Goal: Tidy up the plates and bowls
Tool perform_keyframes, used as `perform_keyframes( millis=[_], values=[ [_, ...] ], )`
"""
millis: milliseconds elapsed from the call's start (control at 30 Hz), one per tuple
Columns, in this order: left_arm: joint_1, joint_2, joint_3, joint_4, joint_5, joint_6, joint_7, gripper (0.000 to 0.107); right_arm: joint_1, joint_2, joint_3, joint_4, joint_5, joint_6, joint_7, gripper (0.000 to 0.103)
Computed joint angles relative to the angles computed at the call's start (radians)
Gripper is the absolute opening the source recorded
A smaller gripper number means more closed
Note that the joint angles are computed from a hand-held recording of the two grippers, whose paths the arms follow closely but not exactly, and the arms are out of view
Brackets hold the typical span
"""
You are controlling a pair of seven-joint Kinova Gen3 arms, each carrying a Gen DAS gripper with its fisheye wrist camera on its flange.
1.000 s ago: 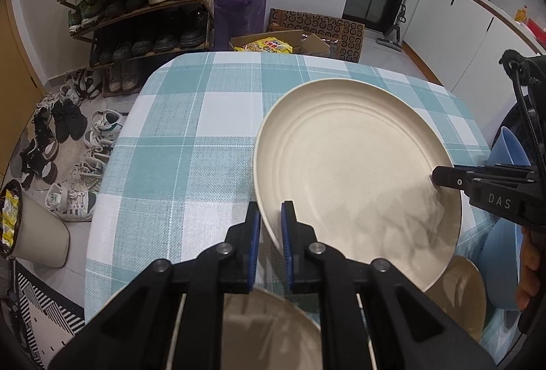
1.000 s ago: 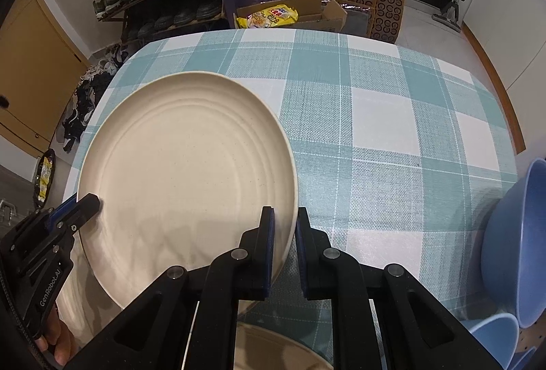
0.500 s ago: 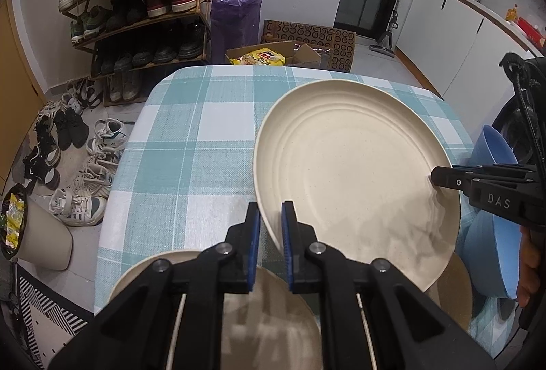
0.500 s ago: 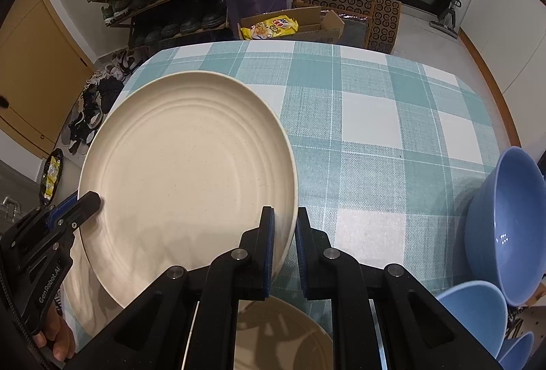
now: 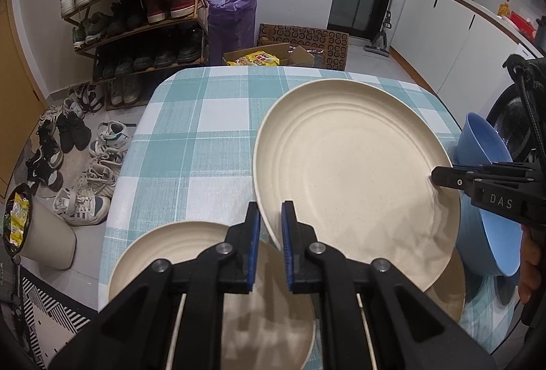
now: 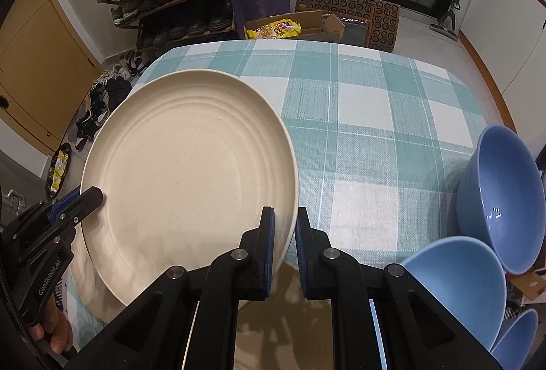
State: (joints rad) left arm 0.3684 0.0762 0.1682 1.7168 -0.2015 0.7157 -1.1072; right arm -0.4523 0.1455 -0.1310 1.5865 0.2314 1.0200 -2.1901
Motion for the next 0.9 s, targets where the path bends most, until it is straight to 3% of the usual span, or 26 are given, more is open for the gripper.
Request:
perform_keyframes(
  millis=[900],
  values=[
    [0.013, -0.109, 0.061, 0.089, -0.047, 0.013, 0.070, 0.010, -0.004, -0.151, -0.067, 0.149, 0.016, -0.026, -0.048, 0.012]
  ],
)
